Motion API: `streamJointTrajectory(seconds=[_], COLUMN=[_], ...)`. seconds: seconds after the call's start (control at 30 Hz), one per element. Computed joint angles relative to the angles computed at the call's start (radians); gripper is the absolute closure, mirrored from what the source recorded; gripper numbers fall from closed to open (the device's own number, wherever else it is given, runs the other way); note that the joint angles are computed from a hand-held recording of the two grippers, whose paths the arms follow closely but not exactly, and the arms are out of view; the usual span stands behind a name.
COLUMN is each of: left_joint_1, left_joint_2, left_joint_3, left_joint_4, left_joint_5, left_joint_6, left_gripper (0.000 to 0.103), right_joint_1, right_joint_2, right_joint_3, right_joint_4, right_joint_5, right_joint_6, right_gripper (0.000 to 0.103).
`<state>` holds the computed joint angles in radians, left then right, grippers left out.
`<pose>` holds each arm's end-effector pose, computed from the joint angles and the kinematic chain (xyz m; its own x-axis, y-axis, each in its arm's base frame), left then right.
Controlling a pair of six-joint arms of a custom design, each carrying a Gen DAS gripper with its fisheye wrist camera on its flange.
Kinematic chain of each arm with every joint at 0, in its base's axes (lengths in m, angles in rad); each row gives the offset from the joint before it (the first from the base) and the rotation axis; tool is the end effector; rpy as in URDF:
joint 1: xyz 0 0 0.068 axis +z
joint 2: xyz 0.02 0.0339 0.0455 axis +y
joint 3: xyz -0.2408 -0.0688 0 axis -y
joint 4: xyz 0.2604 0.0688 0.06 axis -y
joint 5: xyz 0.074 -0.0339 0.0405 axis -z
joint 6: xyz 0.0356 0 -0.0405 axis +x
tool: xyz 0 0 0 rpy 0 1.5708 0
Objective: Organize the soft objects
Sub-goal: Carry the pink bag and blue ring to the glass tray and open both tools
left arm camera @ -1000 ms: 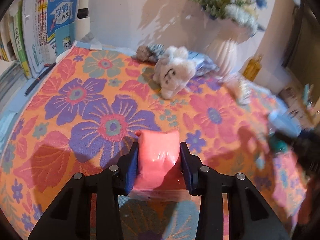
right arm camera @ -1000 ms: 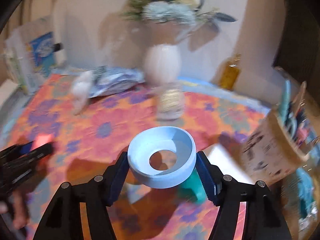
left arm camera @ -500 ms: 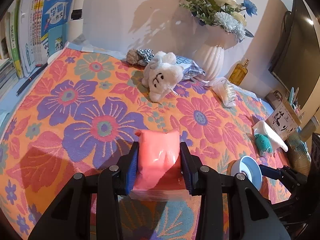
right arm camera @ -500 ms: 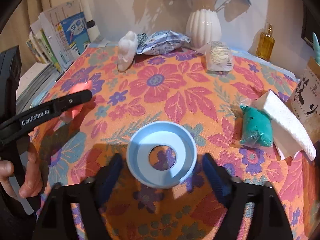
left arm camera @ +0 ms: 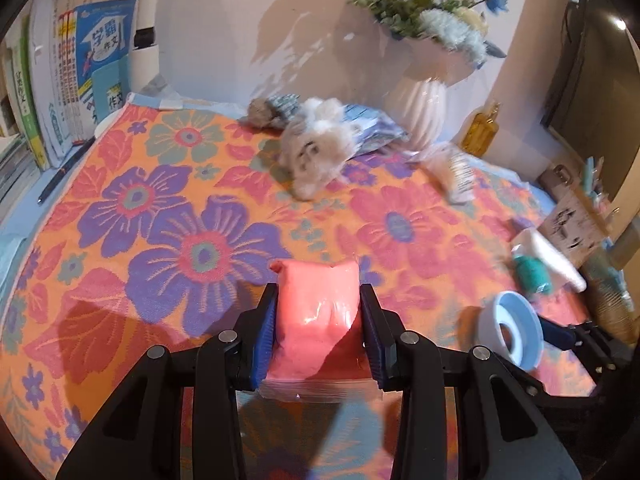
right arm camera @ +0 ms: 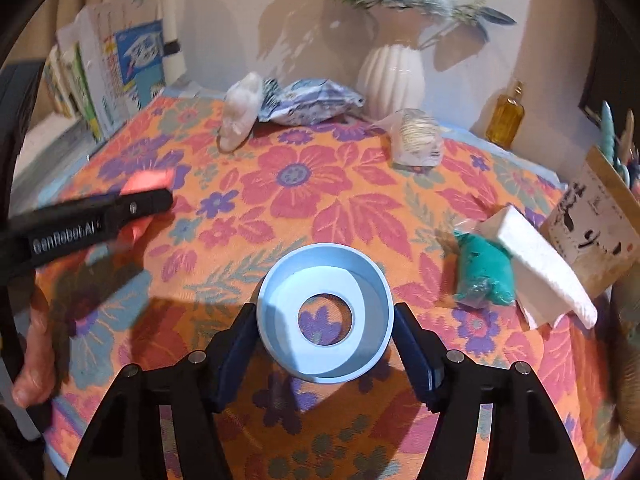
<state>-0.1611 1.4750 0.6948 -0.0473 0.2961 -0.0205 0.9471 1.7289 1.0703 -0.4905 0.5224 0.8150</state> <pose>0.2919 -0.0580 0.1331 -0.7337 0.0994 -0.6722 0.3334 0.9147 -0.2287 0.2150 0.2684 0.1437 -0.7906 -0.0190 -0.6120 -0.0129 0.9998 -0.0144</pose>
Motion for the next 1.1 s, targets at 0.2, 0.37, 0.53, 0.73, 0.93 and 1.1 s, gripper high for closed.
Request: streamJointTrajectory(seconds=[0.2,0.37,0.53,0.73,0.93,1.1], left_joint_1=[-0.169,-0.347,-0.524,-0.712,-0.842,-0.896], left_joint_2=[-0.162,-0.113,0.002,0.149,0.313,0.460], left_joint_3=[0.092,0.246,0.406,0.636,0.796,0.899], left_joint_4=[-0.092,-0.110,-0.110,-0.159,-0.198,-0.244], left_joint_5=[-0.054,-0.113,-0.141,-0.174,-0.174,-0.152], left_joint_6=[-0.008,-0.049,-0.077,-0.080,-0.077,-0.083], left_gripper=[0.067,0.067,0.067,0.067,0.067,0.067], right_joint_1=[-0.059,-0.097,-0.165,-0.382,-0.828,-1.201], right_joint_2=[-0.235,-0.475,-0.688,-0.945,-1.193,-1.257], right_joint_3=[-0.070,-0.091,-0.125,-0.154,-0.266,-0.368], right_joint_4=[-0.074,-0.230,-0.385,-0.600,-0.620,-0.570], right_joint_5=[0.069,0.210,0.258,0.247,-0.016,-0.310], right_joint_6=[0.032,0.073,0.114,0.122,-0.053,-0.217], right_gripper=[0.037,0.037,0.037,0.037,0.037,0.036])
